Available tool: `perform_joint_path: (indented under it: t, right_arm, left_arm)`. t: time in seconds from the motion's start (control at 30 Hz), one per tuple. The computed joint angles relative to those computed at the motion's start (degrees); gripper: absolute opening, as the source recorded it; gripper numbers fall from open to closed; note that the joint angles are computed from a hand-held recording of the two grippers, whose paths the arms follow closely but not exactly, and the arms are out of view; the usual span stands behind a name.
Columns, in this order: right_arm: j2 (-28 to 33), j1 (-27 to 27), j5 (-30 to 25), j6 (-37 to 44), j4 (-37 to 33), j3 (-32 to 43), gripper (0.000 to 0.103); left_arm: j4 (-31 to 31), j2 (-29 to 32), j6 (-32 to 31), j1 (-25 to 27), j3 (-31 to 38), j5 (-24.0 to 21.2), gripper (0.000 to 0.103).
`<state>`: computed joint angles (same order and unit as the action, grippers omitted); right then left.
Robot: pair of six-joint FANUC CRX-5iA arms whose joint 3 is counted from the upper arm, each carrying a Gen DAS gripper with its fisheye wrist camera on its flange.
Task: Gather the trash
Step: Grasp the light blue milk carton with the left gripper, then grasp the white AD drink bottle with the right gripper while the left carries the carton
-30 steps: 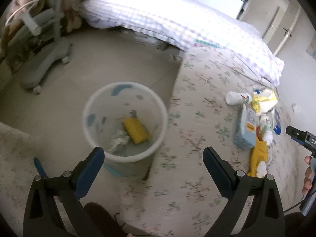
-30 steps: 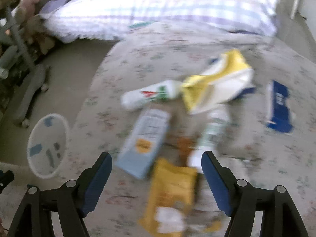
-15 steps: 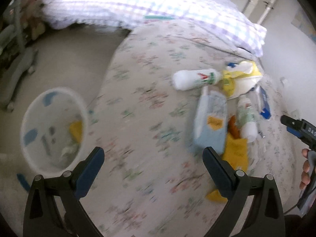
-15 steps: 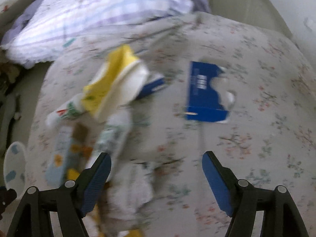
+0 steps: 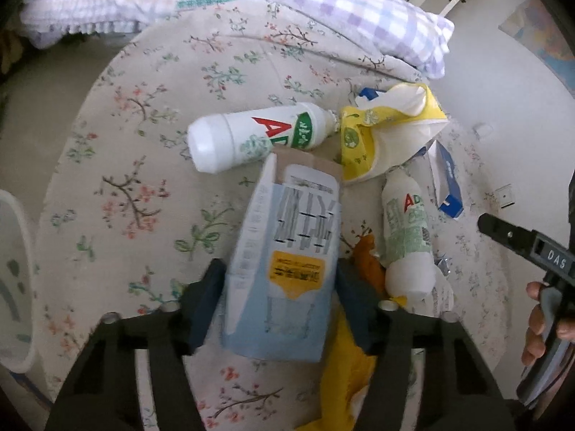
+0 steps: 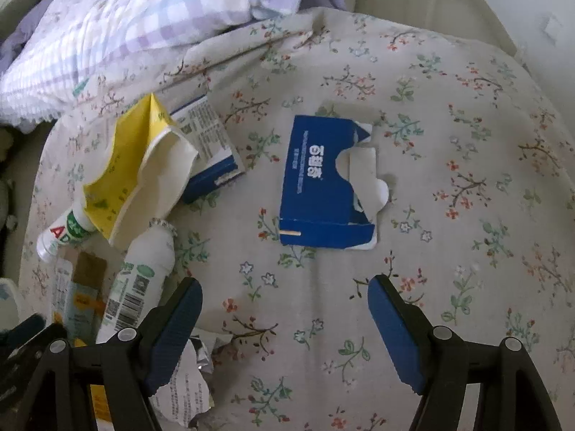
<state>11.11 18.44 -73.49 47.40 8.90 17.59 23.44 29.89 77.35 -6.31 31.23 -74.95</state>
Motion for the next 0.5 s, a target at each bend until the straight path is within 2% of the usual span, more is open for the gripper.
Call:
perform_joint_path:
  t: [0.23,0.5]
  right_arm:
    - [0.71,0.58,-0.2,1.01,-1.3,1.06,0.08]
    - [3.21,2.85,0.52,2.54,-3.78,5.09,0.08]
  left_arm:
    - [2.49,-3.82,-2.97,1.51,-4.24,2.63,0.062]
    - [3.09,-9.24,-4.32,6.07,-9.21,3.95,0.061]
